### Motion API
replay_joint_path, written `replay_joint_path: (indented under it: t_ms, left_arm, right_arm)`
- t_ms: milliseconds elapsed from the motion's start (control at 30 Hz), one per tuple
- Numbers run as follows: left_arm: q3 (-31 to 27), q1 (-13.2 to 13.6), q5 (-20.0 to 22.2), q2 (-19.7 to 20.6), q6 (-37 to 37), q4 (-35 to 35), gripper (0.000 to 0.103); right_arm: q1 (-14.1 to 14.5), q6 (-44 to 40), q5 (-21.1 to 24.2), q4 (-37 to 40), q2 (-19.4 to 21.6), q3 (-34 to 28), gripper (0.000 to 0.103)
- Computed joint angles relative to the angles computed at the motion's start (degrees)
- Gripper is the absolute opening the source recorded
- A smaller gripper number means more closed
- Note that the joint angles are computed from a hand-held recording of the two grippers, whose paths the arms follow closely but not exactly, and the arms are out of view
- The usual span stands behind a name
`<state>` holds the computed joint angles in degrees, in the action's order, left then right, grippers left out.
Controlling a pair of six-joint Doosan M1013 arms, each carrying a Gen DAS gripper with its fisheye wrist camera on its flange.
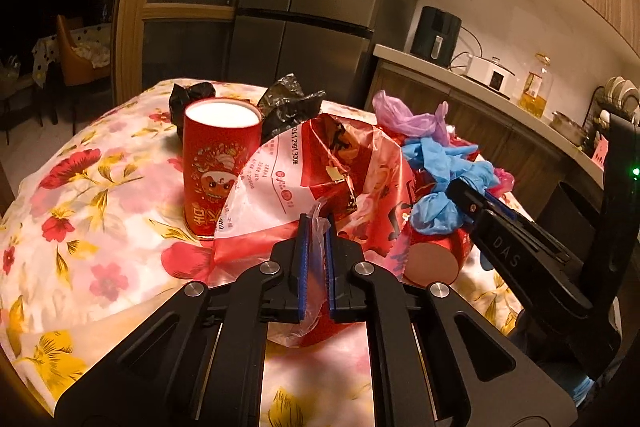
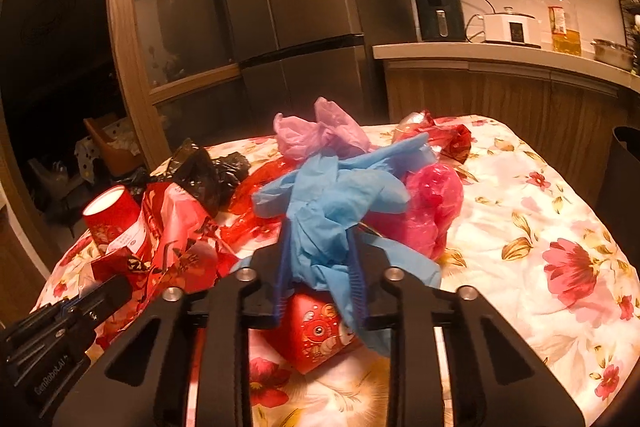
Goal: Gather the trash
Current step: 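Lift the plastic bag and blue gloves and carry both toward the black bin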
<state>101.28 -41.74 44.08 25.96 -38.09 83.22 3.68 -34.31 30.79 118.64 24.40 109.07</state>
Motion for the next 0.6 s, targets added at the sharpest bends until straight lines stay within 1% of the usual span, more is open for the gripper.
replay_joint_path:
  t_ms: [133,300,600]
  left_arm:
    - [-0.13,-0.39,0.29,-0.05,-0.1,0.09,0.006]
    - [-0.27,-1.08,1.22,-0.4,-0.75,0.95,0.006]
    - [-0.54,-3.2,4.28,-1.2,-1.07,2.39,0.006]
  right_arm:
    - [-0.56,0.49,1.25,-0.22,-0.73,0.52,0.016]
    - [-1.69,-0.85,2.84,1.61,-2.22,1.62,0.015]
    - [-4.37,-3.26,6.34,3.54,-5.49,4.61,0.015]
